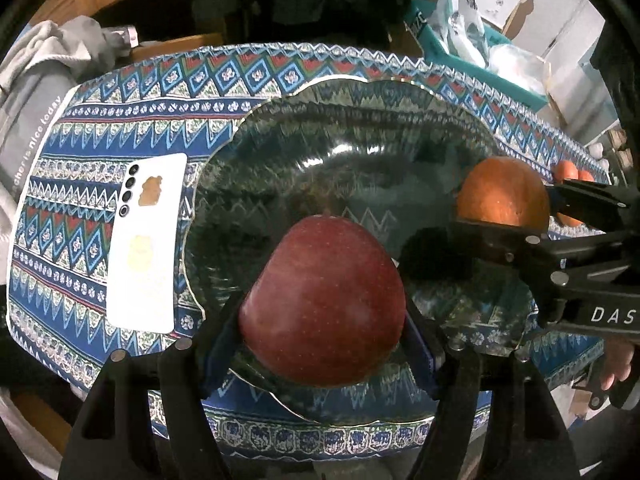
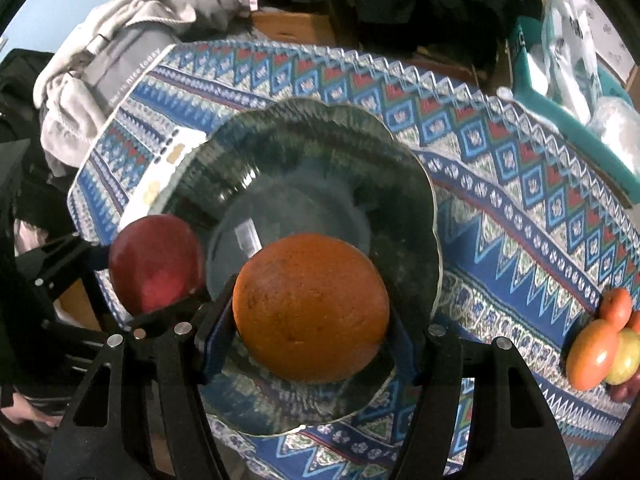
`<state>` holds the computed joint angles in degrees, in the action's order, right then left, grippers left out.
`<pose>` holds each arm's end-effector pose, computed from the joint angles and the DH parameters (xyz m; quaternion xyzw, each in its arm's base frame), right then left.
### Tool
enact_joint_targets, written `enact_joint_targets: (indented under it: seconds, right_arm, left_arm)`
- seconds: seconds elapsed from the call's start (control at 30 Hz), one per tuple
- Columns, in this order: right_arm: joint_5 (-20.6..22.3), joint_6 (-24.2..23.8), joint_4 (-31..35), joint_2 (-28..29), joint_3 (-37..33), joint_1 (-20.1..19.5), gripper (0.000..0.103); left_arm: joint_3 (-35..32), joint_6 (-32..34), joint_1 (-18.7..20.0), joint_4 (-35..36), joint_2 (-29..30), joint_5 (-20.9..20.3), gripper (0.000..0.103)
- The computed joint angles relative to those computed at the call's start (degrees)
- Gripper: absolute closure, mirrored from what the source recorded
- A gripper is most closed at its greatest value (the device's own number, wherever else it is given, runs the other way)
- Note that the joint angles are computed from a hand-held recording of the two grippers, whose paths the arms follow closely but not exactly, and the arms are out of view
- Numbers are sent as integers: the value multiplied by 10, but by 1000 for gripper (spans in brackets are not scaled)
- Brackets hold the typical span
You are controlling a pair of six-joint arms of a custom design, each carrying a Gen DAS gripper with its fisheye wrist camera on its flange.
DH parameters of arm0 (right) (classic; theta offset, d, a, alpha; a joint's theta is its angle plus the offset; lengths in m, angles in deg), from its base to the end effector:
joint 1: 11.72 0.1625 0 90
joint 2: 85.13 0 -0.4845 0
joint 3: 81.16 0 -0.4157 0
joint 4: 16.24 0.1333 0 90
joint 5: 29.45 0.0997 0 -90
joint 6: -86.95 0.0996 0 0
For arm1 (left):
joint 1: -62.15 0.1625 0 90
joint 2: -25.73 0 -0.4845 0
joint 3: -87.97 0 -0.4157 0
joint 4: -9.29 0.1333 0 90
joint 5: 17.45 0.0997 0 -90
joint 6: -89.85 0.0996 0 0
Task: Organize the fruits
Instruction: 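Lower the apple and orange onto the glass plate and open both grippers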
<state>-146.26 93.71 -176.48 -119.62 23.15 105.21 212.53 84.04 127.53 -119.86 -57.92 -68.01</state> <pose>0.3701 -0.5333 -0.0415 0.1695 -0.9579 0.0706 0.2209 -0.0150 -0.5047 0.2919 0.1589 0.9277 -0.0746 0.3294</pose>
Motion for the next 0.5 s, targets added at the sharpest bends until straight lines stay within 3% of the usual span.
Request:
enact_joint_targets:
  seconds: [0.3,0.4,0.5]
  right_arm:
    - [2,6,24,8,-7,1,36]
    - [10,15,29,6,-6,-3,36]
    - [9,17,22,5,-5,-1,37]
  left_arm:
    - [-4,-20,2,42,20,34,28]
    - [0,-9,-3,23,16,45,28]
    - [2,0,-10,8,10,58,20]
